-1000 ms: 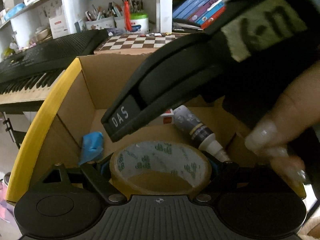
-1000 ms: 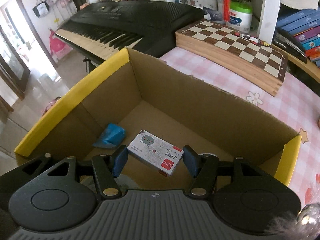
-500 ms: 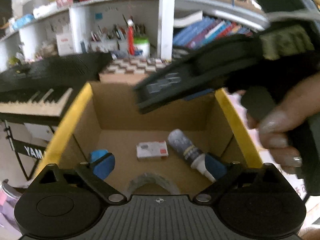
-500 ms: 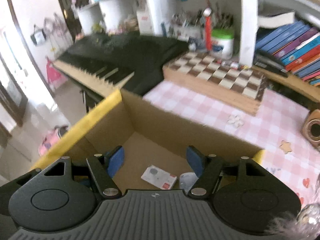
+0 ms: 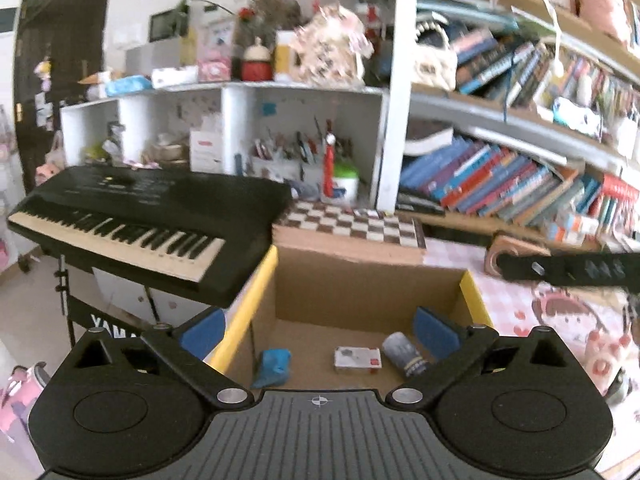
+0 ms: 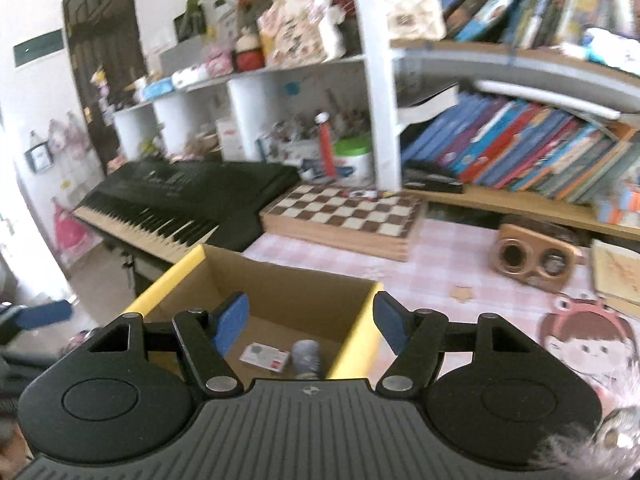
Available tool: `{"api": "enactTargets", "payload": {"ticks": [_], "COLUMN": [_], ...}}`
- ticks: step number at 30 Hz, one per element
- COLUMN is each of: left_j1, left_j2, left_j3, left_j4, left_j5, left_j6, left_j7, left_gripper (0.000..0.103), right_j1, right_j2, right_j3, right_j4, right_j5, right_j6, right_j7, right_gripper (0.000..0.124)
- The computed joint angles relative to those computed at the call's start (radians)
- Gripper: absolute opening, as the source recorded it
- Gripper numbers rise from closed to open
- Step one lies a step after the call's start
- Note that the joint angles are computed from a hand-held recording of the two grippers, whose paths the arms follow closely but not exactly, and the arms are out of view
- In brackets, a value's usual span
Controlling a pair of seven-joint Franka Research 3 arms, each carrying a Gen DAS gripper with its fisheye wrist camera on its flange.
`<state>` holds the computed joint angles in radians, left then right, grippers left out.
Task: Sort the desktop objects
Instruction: 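Withdraw both open grippers from the yellow box back over the mat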
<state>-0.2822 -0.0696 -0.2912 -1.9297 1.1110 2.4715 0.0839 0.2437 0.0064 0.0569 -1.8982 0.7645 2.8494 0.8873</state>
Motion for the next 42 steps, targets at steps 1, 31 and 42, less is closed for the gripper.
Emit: {"api": "enactTargets", "payload": {"ticks": [1, 31, 42], "left_j1": [-0.001, 0.004, -0.007], "left_j2": [-0.013, -0.341, -0.397], "left_j3": [-0.002, -0.137, -0.162], "left_j4": [-0.010, -0.354, -0.418], "left_j5": [0.007, -0.171, -0.252], "left_j6": [-0.004, 0.060, 0.071], "left_j7": [-0.013, -0.008, 0.022], "left_gripper": [0.102, 0.102, 0.102], "right_j1": [0.000, -0.167, -0.118], "right_j2": [-0.025, -0.685, -0.800], "right_j3": [0.000, 0.193, 0.188], "right_j4": [-0.033, -0.848, -0.943], "right_j5": [0.003, -0.430, -0.541], "right_j6": [0.024, 0.297, 0.224], "right_j7": [0.001, 0.556, 0.672], "right_gripper": [0.067, 0.069, 0.069]}}
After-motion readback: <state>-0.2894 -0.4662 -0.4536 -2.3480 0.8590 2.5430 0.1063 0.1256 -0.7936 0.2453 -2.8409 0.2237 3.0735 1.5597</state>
